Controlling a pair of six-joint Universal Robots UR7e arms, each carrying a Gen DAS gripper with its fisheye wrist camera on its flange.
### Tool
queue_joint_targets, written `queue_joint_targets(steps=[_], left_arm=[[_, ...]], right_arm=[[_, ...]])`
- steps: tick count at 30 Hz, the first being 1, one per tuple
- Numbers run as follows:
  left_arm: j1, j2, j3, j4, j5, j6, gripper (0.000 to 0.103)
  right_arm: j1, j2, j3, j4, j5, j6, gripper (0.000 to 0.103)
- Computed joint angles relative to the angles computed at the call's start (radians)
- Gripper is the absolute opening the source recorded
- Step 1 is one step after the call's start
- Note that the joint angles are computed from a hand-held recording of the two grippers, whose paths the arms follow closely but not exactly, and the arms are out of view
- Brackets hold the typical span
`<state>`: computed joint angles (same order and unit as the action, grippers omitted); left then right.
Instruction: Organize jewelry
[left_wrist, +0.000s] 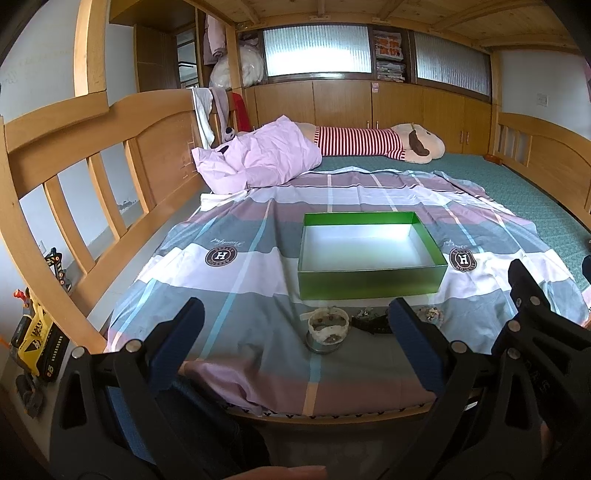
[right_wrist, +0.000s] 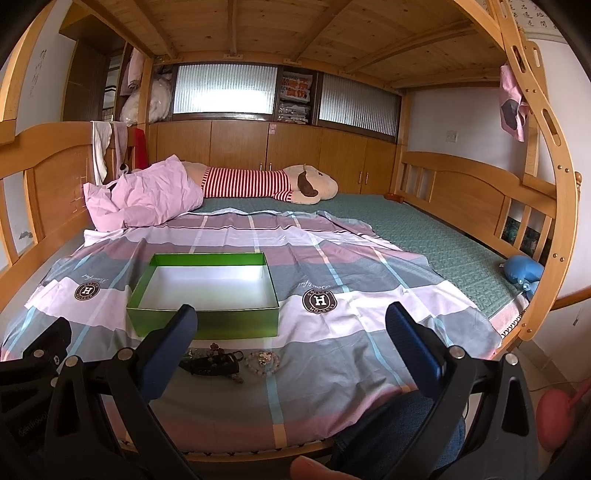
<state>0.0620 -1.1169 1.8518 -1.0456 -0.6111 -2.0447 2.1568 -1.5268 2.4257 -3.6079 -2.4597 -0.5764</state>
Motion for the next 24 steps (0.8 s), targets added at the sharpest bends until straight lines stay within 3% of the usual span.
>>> queue_joint_targets(steps=[24], left_arm=[[-0.005, -0.009, 0.024, -0.032, -0.011, 0.011, 0.099]], right_arm=[[0.016, 0.002, -0.008, 0.020, -0.023, 0.008, 0.100]])
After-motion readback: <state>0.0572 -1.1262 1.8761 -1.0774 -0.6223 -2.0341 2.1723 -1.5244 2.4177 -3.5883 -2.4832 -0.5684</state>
